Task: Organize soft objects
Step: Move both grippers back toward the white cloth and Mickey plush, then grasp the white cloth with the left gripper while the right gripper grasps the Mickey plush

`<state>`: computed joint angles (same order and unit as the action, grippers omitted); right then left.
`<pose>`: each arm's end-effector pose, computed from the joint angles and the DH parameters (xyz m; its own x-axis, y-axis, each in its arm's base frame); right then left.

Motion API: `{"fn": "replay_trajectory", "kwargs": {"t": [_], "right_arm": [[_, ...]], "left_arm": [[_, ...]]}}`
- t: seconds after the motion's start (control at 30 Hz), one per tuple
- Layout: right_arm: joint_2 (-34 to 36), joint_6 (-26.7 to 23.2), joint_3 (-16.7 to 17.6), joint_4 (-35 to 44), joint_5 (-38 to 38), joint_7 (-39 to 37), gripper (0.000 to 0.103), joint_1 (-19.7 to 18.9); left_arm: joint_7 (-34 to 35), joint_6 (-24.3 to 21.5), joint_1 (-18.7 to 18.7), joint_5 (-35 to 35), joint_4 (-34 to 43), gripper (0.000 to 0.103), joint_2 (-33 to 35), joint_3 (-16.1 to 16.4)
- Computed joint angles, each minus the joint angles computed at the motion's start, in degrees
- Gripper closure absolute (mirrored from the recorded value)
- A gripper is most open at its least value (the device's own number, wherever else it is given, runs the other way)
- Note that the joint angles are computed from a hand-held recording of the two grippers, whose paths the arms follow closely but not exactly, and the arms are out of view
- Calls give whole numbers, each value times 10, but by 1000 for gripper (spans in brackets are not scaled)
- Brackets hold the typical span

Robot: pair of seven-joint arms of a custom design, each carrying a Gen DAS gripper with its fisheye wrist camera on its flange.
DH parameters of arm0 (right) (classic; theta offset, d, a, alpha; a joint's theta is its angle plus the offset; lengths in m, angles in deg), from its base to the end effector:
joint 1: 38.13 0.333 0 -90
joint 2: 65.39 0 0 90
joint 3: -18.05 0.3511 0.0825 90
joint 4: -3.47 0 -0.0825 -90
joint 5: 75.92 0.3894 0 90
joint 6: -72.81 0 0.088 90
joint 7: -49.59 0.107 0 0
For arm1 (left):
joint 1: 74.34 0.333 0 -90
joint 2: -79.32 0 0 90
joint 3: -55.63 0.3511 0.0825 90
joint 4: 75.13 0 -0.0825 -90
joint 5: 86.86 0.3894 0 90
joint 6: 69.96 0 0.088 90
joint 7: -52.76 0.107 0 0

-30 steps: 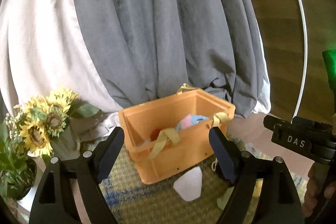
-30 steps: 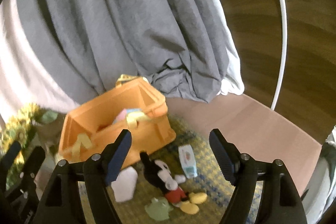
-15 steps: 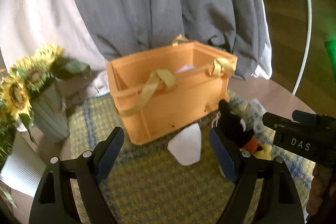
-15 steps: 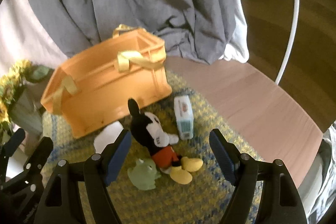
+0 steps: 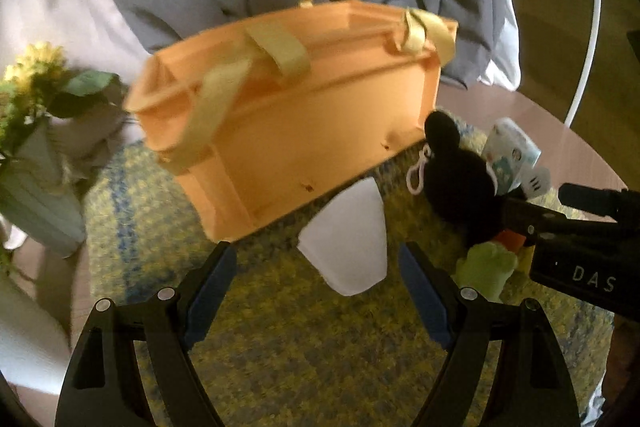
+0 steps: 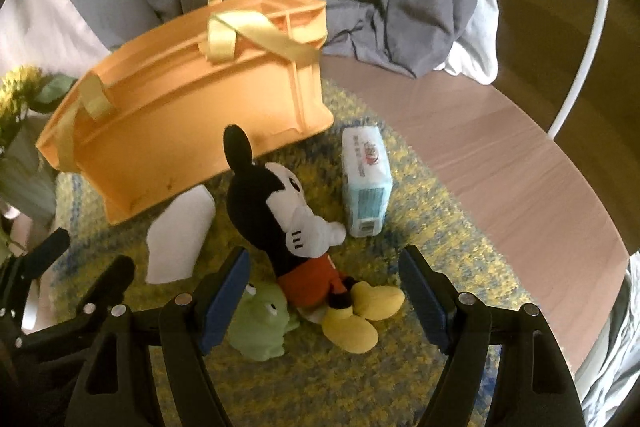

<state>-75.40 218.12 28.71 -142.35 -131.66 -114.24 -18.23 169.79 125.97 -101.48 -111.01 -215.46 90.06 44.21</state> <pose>0.3842 0.2380 0.3752 -0.4940 -0.8674 -0.0598 -0.6772 0.4271 -0.5992 0.4496 -0.2959 0.3433 -0.5938 -0.7997 -0.0890 -0.5451 0.4812 -0.6865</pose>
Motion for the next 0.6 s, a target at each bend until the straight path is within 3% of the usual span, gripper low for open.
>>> {"fn": "replay_trajectory", "kwargs": {"t": [0.13, 0.2, 0.33, 0.57, 0.6], "right_arm": [[20, 15, -10, 5, 9, -23, 26, -3], [27, 23, -13, 6, 15, -30, 26, -4], [38, 36, -19, 7, 19, -39, 27, -7], [52, 59, -27, 11, 19, -52, 38, -11], [53, 62, -27, 11, 16, -54, 42, -11]], "left_arm": [[23, -24, -45, -16, 32, 20, 30, 40], [21, -36, -41, -6, 44, 20, 40, 38], [15, -59, -82, 4, 66, 23, 58, 81], [-22, -92, -85, 51, 93, 45, 75, 93], [-33, -95, -99, 56, 95, 49, 77, 108]]}}
